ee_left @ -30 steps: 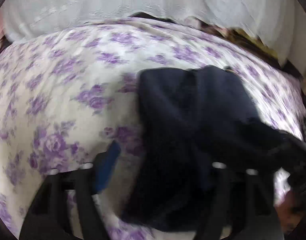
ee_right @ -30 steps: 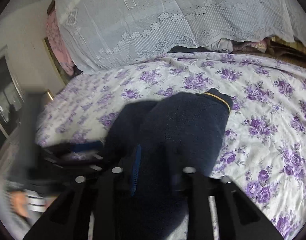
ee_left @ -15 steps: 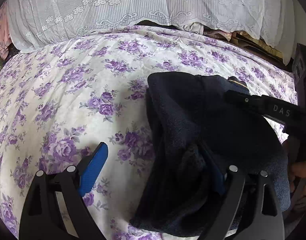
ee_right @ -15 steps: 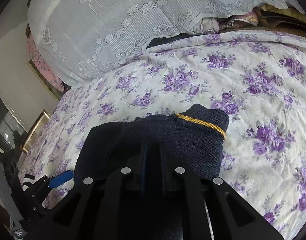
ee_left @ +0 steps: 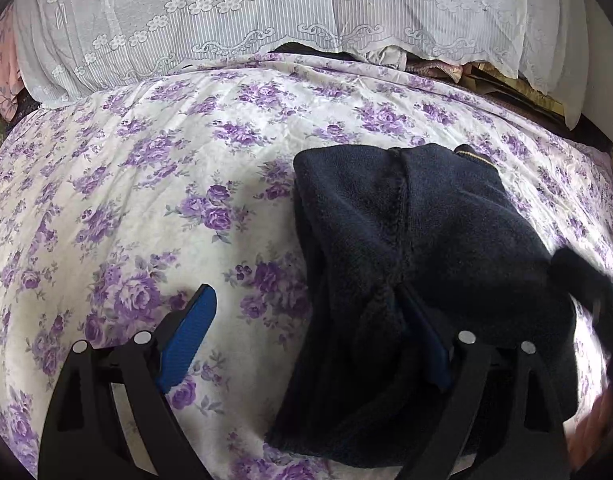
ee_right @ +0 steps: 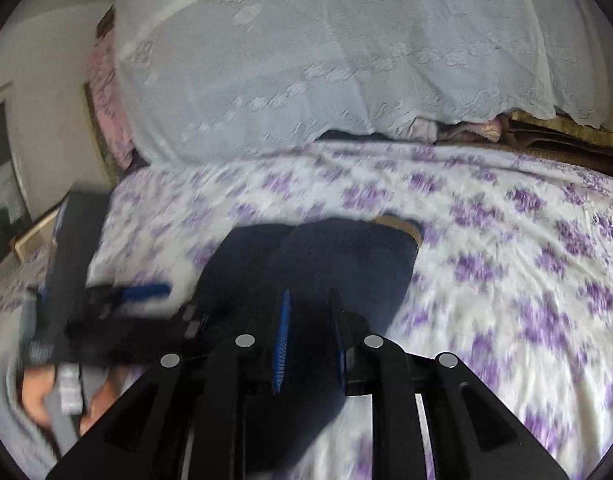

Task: Fold small clothes
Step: 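Open the left gripper and release the navy cardigan bundle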

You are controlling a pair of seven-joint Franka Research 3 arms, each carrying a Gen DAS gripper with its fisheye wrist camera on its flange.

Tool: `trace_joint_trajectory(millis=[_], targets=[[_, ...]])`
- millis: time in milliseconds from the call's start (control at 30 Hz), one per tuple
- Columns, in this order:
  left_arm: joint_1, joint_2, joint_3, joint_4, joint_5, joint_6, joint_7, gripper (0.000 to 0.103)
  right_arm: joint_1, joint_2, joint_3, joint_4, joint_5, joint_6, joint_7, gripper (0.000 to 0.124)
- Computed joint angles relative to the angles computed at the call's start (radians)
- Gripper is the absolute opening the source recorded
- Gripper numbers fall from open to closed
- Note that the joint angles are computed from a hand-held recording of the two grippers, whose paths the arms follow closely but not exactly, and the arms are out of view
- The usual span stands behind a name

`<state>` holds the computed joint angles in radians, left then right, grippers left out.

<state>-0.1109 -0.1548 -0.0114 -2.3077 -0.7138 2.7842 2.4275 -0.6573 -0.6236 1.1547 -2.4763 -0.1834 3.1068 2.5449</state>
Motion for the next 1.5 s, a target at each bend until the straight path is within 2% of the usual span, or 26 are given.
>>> trace_joint_trajectory(millis=[33, 100, 200, 267, 333, 400, 467, 533, 567, 633, 767, 867, 933, 1033, 1100, 1133, 1167, 1200, 1233, 1333, 1433, 1500], targets=[[-0.002, -0.004, 0.001, -0.003, -0.006, -0.002, 0.01, 0.088, 0.012, 0.001, -0.007, -0.005, 0.003, -0.007, 0.001, 0.023], [-0.006, -0.011, -0.004, -0.017, 0.002, 0.026, 0.015, 0.088, 0.047, 0.058, -0.052, -0.026, 0.013, 0.043, -0.007, 0.023], [-0.014, -0.014, 0.003, -0.023, 0.004, 0.033, 0.014, 0.088, 0.058, 0.086, -0.068, -0.048, 0.037, 0.1, -0.019, 0.023], [-0.015, -0.013, 0.011, -0.017, -0.002, 0.017, 0.014, 0.088, 0.047, 0.051, -0.046, -0.045, 0.054, 0.084, -0.022, 0.023], [-0.017, -0.026, 0.021, -0.018, -0.027, -0.001, 0.029, 0.083, 0.042, -0.039, -0.024, -0.046, 0.068, 0.056, -0.006, 0.027], [-0.02, -0.051, 0.037, -0.025, -0.063, -0.028, 0.06, 0.079, 0.067, -0.079, -0.029, -0.063, 0.065, 0.084, -0.016, 0.027], [-0.016, -0.076, 0.045, -0.038, -0.071, -0.048, 0.061, 0.079, 0.101, -0.041, -0.042, -0.055, 0.062, 0.038, -0.053, 0.03], [-0.005, -0.067, 0.037, -0.037, -0.02, -0.074, 0.032, 0.08, 0.112, 0.012, -0.048, -0.051, 0.053, 0.002, -0.048, 0.037], [-0.003, -0.056, 0.032, -0.034, -0.004, -0.078, 0.019, 0.08, 0.141, 0.047, -0.086, -0.065, 0.064, 0.035, -0.048, 0.037], [-0.003, -0.055, 0.029, -0.038, -0.001, -0.066, 0.016, 0.081, 0.16, 0.074, -0.113, -0.087, 0.07, 0.083, -0.041, 0.037], [-0.005, -0.057, 0.03, -0.039, 0.0, -0.064, 0.015, 0.081, 0.146, 0.052, -0.087, -0.076, 0.069, 0.059, -0.047, 0.041], [-0.011, -0.065, 0.038, -0.037, -0.014, -0.068, 0.026, 0.079, 0.158, 0.025, -0.103, -0.078, 0.076, 0.06, -0.038, 0.049], [-0.017, -0.07, 0.057, -0.024, -0.057, -0.102, 0.052, 0.078, 0.138, 0.027, -0.117, -0.064, 0.079, 0.076, -0.039, 0.051], [-0.009, -0.065, 0.077, 0.004, -0.135, -0.157, 0.081, 0.078, 0.068, 0.028, -0.098, -0.035, 0.099, 0.093, -0.019, 0.051], [0.013, -0.045, 0.077, 0.033, -0.154, -0.213, 0.069, 0.079, 0.014, 0.101, -0.073, 0.0, 0.105, 0.119, -0.027, 0.051], [0.028, -0.025, 0.067, 0.048, -0.135, -0.238, 0.05, 0.08, -0.006, 0.158, -0.055, 0.023, 0.101, 0.111, -0.044, 0.051], [0.041, -0.009, 0.049, 0.056, -0.101, -0.24, 0.029, 0.082, -0.045, 0.217, -0.008, 0.05, 0.143, 0.083, -0.104, 0.051], [0.053, 0.015, 0.025, 0.064, -0.04, -0.234, -0.005, 0.087, -0.103, 0.241, 0.046, 0.062, 0.114, 0.071, -0.099, 0.052], [0.058, 0.022, 0.011, 0.06, -0.035, -0.212, -0.016, 0.091, -0.134, 0.231, 0.066, 0.057, 0.049, 0.098, -0.053, 0.053], [0.072, 0.029, -0.001, 0.068, -0.031, -0.219, -0.028, 0.093, -0.1, 0.23, 0.037, 0.058, 0.052, 0.08, -0.064, 0.056], [0.083, 0.028, 0.0, 0.073, -0.053, -0.25, -0.022, 0.093, -0.112, 0.218, 0.05, 0.037, 0.064, 0.13, -0.062, 0.059], [0.089, 0.021, 0.007, 0.077, -0.085, -0.286, 0.001, 0.086, -0.084, 0.215, 0.027, 0.01, 0.095, 0.178, -0.072, 0.065]])
